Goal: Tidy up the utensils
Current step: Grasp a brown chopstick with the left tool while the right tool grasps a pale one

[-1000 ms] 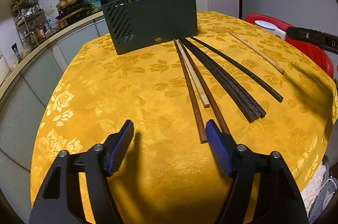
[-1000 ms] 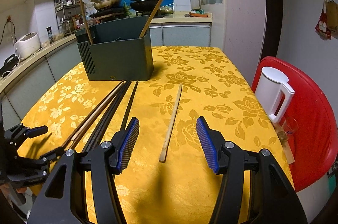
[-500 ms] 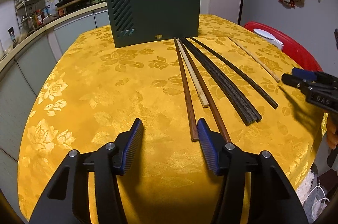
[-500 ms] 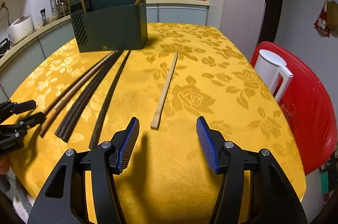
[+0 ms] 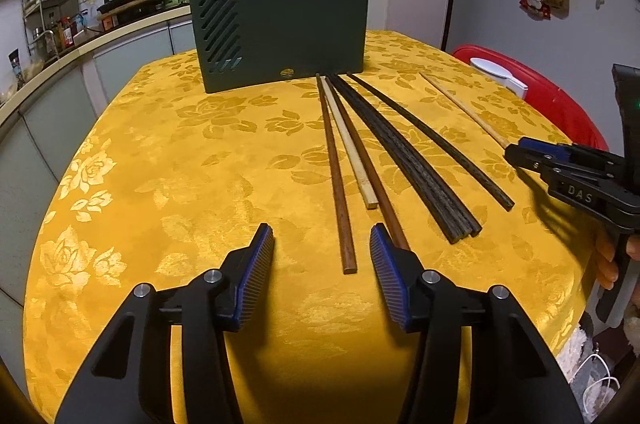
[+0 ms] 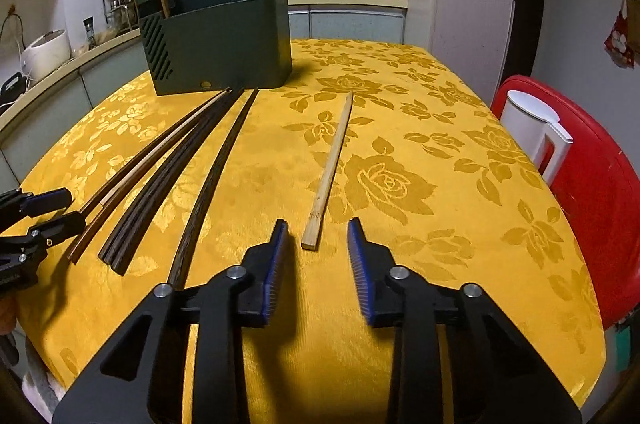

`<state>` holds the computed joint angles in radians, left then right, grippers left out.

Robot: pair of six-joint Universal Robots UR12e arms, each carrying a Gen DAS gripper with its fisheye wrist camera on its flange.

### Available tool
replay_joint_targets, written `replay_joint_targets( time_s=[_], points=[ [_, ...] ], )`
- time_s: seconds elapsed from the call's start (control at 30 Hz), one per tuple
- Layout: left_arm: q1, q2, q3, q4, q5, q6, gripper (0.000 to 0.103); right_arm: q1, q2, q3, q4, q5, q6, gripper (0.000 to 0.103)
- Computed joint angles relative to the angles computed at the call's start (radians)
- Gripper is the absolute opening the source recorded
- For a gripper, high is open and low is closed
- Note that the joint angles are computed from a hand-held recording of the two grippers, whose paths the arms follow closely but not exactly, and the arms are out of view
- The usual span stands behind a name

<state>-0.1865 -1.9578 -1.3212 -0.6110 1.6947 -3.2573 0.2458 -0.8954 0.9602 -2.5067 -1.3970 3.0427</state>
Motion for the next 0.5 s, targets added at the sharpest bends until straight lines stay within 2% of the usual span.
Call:
replay_joint_targets(
  time_s=[0.13,0.2,0.5],
  points=[
    [0.005,0.004,-0.005,0.008,-0.039,-0.008,0.039,-0.001,0.001,0.002,-0.005,0.019,-0.007,0.017],
    [0.007,0.005,-0.007,0.012,-0.054,-0.014,0.034,-0.001,0.0,0.003,-0.007,0.02,-0.006,0.017],
    [-0.003,0.0,-0.008,0.026,-0.018,0.003,0.009,0.001,0.002,0.001,-0.011,0.017,-0.014,0.012]
  ],
)
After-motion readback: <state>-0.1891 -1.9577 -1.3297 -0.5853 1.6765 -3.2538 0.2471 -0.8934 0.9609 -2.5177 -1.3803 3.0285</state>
